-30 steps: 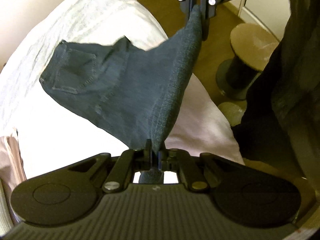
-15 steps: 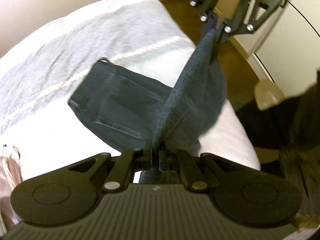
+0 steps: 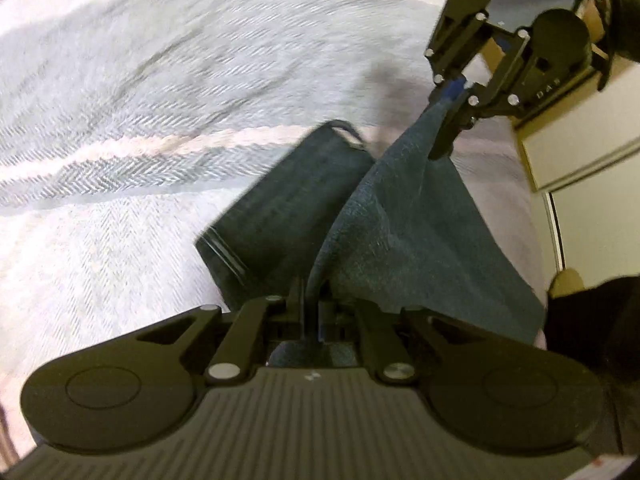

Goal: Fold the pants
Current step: 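Lift the jeans with both grippers and fold them over onto themselves, then open both grippers and release the folded jeans onto the bed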

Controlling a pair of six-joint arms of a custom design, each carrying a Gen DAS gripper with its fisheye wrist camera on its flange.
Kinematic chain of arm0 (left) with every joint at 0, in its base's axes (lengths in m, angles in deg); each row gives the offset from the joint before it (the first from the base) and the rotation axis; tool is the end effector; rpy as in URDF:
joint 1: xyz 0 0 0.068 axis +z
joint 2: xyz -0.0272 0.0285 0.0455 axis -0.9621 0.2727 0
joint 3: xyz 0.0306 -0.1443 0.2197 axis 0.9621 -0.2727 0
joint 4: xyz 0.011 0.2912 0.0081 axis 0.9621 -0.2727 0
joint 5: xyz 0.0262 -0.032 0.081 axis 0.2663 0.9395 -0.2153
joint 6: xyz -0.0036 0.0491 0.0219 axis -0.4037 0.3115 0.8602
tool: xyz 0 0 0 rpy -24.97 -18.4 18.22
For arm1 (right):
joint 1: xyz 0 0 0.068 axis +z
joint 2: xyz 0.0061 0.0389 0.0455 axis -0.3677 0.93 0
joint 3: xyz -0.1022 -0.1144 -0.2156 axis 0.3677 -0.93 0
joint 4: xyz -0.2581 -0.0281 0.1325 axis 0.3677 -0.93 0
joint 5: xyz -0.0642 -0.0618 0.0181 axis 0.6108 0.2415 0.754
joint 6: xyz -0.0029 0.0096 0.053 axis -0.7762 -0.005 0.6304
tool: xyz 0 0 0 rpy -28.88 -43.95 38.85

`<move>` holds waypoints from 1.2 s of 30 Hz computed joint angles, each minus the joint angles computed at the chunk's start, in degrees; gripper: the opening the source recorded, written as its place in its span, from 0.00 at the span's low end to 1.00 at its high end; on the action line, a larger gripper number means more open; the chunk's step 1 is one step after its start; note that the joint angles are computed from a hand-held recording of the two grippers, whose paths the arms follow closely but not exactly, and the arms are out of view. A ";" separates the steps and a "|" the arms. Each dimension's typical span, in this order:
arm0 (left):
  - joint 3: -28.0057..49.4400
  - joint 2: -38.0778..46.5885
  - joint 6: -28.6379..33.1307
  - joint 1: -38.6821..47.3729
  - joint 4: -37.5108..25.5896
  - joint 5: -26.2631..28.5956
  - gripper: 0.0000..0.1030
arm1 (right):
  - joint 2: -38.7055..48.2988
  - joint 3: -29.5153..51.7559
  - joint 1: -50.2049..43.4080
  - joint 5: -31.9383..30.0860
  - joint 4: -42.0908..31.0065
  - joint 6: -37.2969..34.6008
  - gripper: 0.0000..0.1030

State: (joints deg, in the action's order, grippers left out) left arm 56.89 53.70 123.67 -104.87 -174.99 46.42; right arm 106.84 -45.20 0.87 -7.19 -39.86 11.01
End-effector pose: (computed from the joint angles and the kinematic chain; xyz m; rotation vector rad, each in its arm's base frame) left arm 0.3333 -0.2107 0.2650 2.1939 2.1755 -0.5068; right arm 0.1802 0.0898 0.2223 -0.1474 2.5833 0.8336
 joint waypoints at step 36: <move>-16.55 -7.84 -28.33 14.67 22.29 8.79 0.22 | -19.99 -20.37 11.31 29.72 6.03 40.35 0.06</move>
